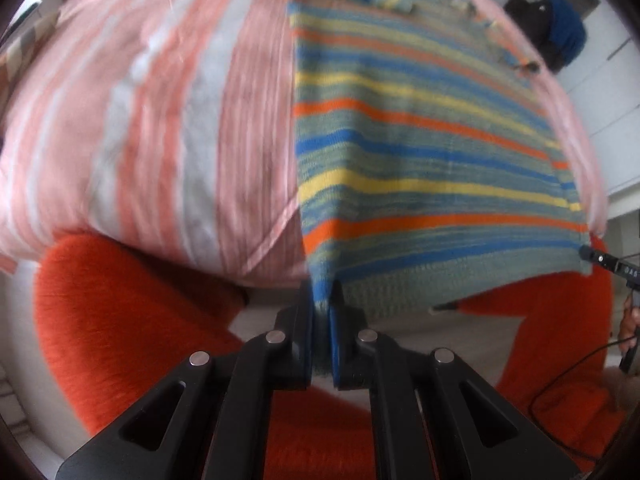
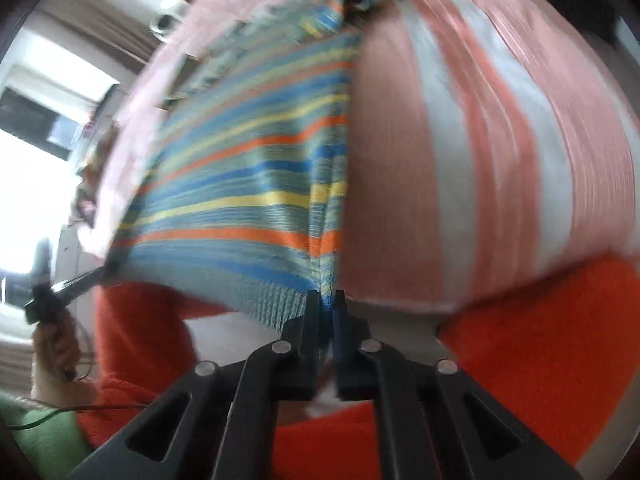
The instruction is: Fold small clothes
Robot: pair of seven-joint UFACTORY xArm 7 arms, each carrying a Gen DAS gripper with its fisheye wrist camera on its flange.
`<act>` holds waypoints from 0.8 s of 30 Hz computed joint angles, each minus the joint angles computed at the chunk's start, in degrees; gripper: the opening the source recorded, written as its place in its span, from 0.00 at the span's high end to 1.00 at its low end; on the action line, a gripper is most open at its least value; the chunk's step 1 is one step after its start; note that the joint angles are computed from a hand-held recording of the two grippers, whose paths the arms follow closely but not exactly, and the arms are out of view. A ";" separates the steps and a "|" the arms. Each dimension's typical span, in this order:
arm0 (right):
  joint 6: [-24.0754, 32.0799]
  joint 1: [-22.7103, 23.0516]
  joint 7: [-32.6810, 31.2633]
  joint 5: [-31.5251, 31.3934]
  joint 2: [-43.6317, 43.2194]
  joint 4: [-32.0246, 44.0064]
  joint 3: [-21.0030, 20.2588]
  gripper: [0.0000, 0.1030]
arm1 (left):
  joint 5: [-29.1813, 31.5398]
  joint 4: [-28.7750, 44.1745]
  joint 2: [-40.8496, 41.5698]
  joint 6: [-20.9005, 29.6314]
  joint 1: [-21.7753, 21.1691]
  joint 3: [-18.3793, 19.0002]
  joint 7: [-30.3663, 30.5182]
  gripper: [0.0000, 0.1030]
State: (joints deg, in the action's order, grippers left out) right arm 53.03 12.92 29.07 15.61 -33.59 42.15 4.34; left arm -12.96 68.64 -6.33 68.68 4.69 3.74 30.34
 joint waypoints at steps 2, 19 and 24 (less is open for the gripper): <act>-1.35 -0.40 -0.33 -0.74 2.46 -0.83 0.24 0.95 | 2.83 -1.27 0.90 -2.75 -0.55 -1.13 -2.10 0.96; 3.85 -7.24 -3.95 -26.57 10.57 16.83 4.92 0.57 | 11.31 -3.65 -3.63 -27.44 -2.65 -1.85 -15.23 0.09; -8.40 -5.05 -14.43 -32.50 32.91 37.08 4.35 0.32 | 3.10 -1.79 1.66 -38.25 -5.38 -2.96 -14.70 0.08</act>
